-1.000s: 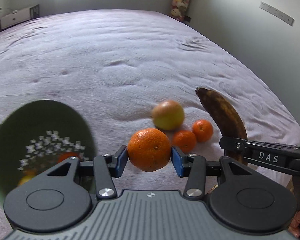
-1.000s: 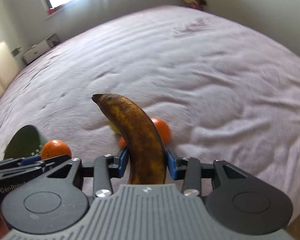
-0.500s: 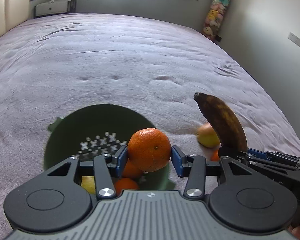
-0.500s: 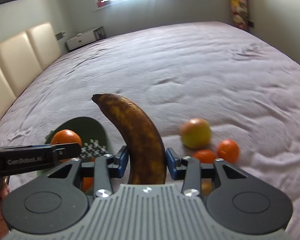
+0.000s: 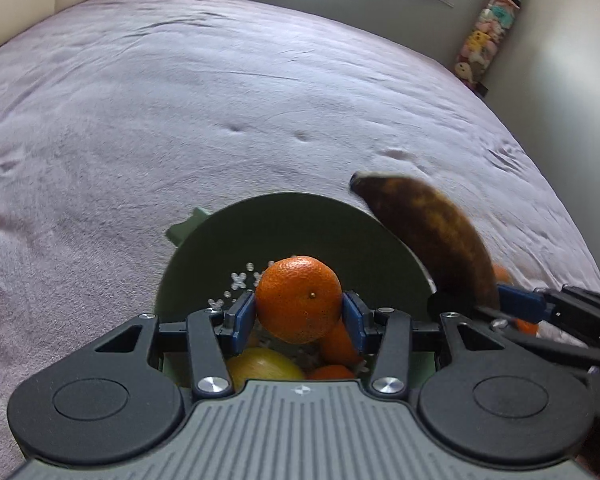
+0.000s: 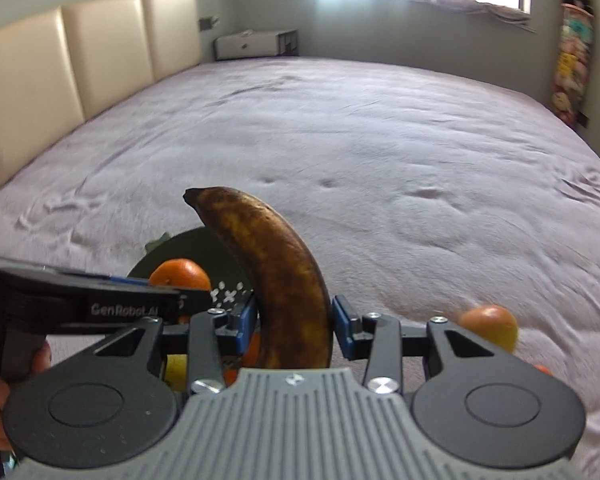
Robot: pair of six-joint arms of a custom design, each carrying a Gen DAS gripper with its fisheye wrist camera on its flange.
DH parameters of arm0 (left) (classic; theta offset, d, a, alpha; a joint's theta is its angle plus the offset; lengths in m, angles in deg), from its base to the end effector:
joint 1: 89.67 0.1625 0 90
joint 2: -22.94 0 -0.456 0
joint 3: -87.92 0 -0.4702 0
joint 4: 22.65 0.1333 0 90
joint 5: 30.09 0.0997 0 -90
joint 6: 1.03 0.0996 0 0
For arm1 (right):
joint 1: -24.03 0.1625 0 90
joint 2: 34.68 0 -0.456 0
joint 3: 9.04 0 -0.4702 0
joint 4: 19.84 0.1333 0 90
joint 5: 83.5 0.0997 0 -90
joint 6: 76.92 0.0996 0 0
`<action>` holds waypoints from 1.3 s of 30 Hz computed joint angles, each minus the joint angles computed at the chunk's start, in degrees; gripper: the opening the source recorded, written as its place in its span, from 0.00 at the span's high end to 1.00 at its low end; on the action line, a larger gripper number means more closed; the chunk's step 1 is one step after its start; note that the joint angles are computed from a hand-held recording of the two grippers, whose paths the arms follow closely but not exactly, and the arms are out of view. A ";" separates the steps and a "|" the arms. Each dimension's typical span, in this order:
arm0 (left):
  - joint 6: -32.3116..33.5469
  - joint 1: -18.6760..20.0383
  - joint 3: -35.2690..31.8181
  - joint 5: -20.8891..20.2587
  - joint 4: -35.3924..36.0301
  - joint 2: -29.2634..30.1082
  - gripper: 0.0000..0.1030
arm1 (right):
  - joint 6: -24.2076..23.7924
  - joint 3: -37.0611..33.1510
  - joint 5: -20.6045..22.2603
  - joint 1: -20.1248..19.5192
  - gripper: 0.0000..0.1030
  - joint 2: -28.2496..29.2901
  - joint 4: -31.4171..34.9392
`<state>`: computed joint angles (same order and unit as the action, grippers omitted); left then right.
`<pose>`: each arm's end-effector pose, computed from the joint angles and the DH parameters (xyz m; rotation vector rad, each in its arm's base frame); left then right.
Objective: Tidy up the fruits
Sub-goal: 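Carry the mandarin and banana over the colander and release both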
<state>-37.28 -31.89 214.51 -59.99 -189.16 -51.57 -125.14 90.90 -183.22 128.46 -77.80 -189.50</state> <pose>-0.0925 -0.5588 0.2270 -0.3597 2.2326 -1.1319 0.2923 -0.6684 0.0289 1.4282 -2.4400 0.4765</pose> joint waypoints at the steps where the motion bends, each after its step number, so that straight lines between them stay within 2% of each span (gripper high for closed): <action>1: 0.25 0.33 0.03 -0.24 -0.59 -0.08 0.48 | -0.74 -0.55 -0.54 0.19 0.63 0.62 0.36; 7: 0.54 1.55 -0.22 -0.50 -0.82 0.05 0.48 | -6.96 -3.19 -3.74 1.34 0.63 3.39 2.63; 11: 1.14 2.16 -0.48 -0.73 -1.50 0.26 0.48 | -9.32 -5.03 -5.69 1.79 0.63 4.89 4.72; 19: -2.47 3.47 -0.78 -1.15 2.25 -0.09 0.48 | -14.19 -8.42 -9.16 2.56 0.63 7.95 7.06; 31: -2.73 4.55 -1.22 -1.06 2.70 0.59 0.48 | -18.41 -10.63 -12.91 2.34 0.64 11.21 7.40; 39: -2.94 4.42 -1.78 -0.29 4.11 1.08 0.48 | -17.44 -12.21 -12.50 2.14 0.65 12.15 9.47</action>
<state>-40.22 -27.46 212.73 -60.29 -185.05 -50.50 -142.58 78.69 -195.72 130.61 -65.66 -180.03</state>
